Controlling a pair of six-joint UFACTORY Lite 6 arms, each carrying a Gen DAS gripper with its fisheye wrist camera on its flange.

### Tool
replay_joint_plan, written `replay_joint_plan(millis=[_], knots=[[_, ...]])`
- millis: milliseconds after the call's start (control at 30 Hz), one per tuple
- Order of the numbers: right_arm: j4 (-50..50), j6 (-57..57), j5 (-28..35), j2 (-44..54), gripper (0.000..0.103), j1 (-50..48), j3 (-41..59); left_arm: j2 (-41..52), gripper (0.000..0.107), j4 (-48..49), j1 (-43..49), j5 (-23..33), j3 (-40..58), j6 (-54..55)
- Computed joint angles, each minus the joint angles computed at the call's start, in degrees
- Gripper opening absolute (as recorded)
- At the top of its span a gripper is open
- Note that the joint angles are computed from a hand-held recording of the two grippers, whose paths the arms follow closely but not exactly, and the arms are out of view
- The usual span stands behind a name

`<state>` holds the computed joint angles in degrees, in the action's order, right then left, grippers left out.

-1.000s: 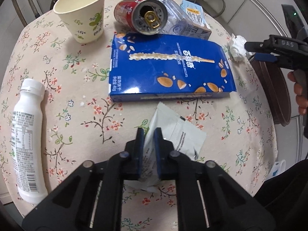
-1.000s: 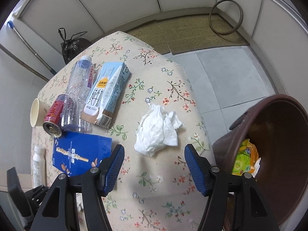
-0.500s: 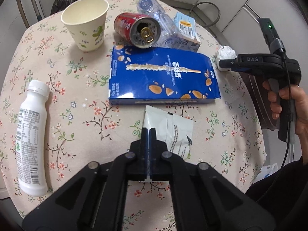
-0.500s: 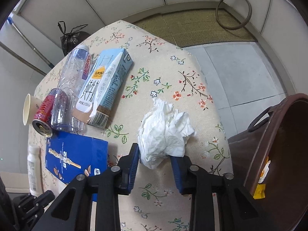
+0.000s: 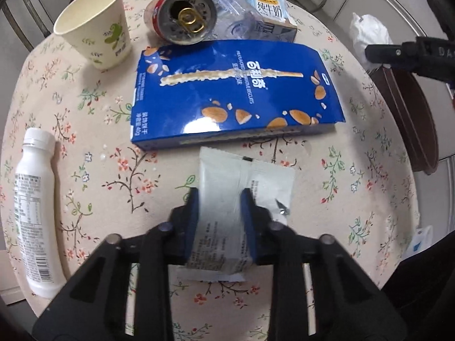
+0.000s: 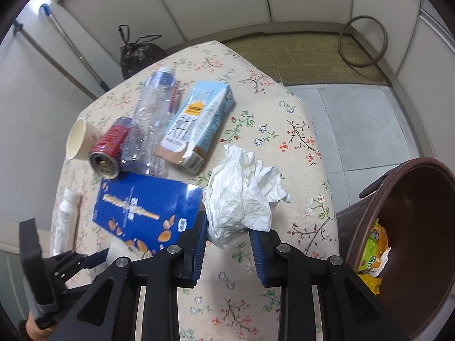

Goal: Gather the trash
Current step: 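Carry the white sachet and tissue over the brown bin with both grippers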

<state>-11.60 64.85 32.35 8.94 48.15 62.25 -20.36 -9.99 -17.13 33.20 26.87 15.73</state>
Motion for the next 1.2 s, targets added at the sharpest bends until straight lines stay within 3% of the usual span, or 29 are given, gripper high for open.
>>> replay_joint_plan(millis=[133, 567, 800, 1033, 1200], knots=[[-0.40, 0.14, 1.56, -2.28, 0.030, 1.11, -0.83, -1.31, 0.005, -3.67, 3.14, 2.09, -0.03, 2.82], [-8.30, 10.03, 11.58, -19.30, 0.030, 7.97, -6.69, -16.71, 0.004, -3.36, 0.25, 12.58, 3.77, -2.34], [-13.28, 18.10, 21.70, -31.01, 0.030, 13.58, -9.63, -15.90, 0.004, 7.68, -19.58, 9.99, 10.91, -24.76], [-17.02, 25.39, 37.65, -45.00, 0.030, 20.08, -14.45, -4.71, 0.004, 18.74, -36.91, 5.67, 20.52, -45.05], [-17.53, 30.33, 47.24, -55.18, 0.030, 25.34, -18.56, 3.51, 0.004, 23.24, -44.92, 3.25, 26.74, -53.50]])
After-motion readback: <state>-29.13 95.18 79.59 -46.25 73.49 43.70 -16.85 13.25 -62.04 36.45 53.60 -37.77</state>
